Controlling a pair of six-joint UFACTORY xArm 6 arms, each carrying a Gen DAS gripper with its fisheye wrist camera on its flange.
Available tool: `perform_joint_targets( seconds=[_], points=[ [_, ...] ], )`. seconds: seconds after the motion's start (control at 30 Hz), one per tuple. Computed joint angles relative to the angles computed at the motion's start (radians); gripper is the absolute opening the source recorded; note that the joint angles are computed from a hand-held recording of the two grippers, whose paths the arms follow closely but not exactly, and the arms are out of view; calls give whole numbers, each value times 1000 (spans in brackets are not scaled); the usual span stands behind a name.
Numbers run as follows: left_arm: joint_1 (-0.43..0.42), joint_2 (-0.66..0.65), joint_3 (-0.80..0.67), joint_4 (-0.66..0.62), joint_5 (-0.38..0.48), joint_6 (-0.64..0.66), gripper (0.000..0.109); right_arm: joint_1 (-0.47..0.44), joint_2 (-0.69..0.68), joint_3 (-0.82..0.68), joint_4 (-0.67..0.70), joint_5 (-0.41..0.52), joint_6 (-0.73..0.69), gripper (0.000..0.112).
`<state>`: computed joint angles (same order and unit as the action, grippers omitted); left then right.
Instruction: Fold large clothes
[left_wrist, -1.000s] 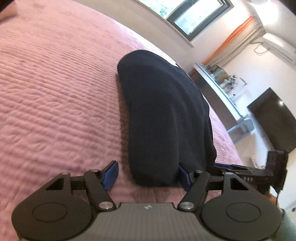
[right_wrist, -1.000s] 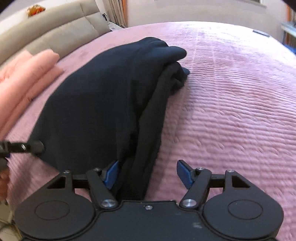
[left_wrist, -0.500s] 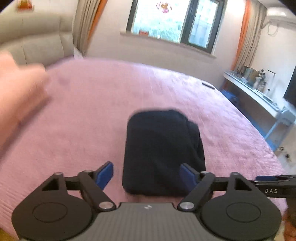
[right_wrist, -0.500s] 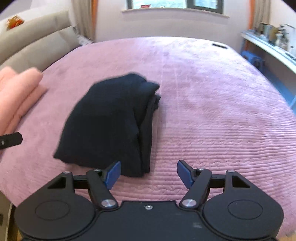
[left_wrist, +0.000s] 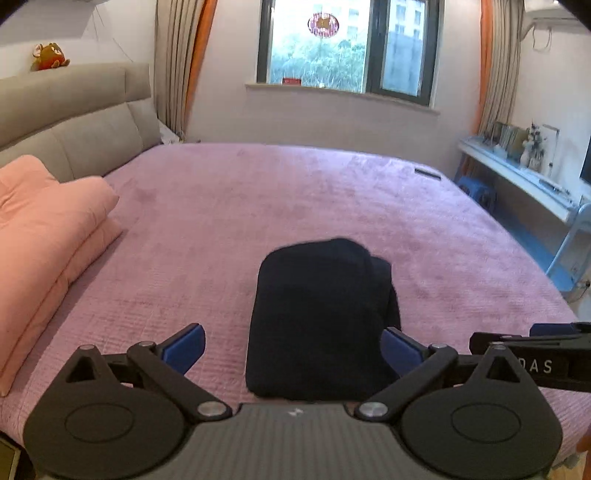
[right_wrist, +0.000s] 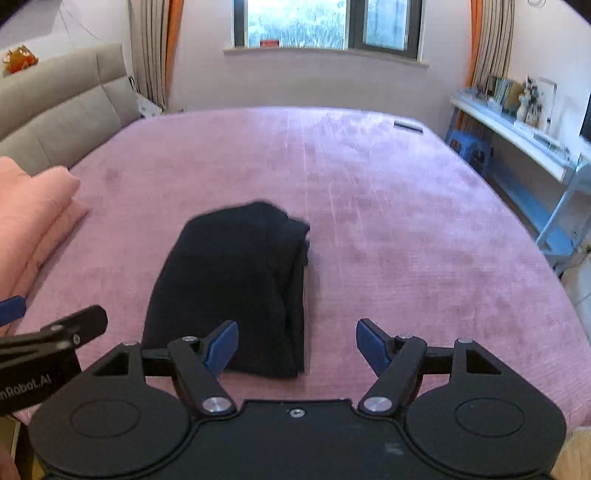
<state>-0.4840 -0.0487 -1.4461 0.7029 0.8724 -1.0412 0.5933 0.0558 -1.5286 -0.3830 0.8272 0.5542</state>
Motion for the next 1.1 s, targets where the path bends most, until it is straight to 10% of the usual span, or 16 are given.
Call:
perform_joint_targets(
  seconds=[1.1],
  points=[
    [18,-38,80,-52,17,20,96,17,-27,17,83,54,-62,85]
  ],
)
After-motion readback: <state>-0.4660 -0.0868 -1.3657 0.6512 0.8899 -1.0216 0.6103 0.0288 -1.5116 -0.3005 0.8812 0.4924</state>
